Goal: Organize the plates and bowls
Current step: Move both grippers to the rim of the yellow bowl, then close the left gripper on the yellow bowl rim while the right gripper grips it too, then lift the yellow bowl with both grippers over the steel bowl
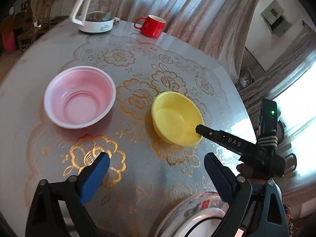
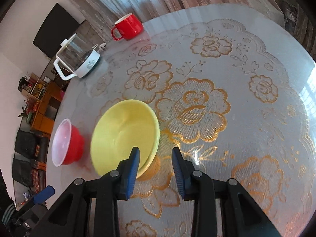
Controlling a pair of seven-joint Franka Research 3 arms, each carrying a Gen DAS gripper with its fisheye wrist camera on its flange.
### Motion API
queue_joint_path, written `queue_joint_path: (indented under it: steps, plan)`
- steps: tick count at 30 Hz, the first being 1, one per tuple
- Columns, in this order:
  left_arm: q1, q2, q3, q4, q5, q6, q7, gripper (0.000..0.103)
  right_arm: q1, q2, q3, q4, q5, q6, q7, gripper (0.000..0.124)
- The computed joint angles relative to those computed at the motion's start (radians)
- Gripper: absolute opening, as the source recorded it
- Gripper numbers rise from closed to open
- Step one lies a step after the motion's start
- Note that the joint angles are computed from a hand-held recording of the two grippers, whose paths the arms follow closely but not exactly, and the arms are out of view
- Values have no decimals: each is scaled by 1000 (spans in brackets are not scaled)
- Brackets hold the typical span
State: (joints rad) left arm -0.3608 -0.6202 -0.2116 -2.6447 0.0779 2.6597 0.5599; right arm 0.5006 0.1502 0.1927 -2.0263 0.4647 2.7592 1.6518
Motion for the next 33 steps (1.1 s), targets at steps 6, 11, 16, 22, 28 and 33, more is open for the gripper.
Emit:
queue_joint_path:
  steps: [6,11,16,22,28,33]
  plan:
    - [-5,93,27,31,-14,34,59,81,5,-8,3,-14,-17,-7,-64,13]
    - [-13,156,46,45,-62,84,91,75,-3,-39,11,-42,26,-38,-140,12]
    - [-16,194,45,54,-86,99,130,52,4,-65,9,-68,43,-46,-161,12]
    - [-28,214,49,56,-115,100,178,20,10,-73,6,-79,52,-43,-160,12]
    - [-29,181,41,32,-125,103,186,20,13,-84,7,-84,58,-50,-154,12]
    - [-37,125,32,13,-120,72,181,20,20,-114,10,-98,70,-51,-165,12]
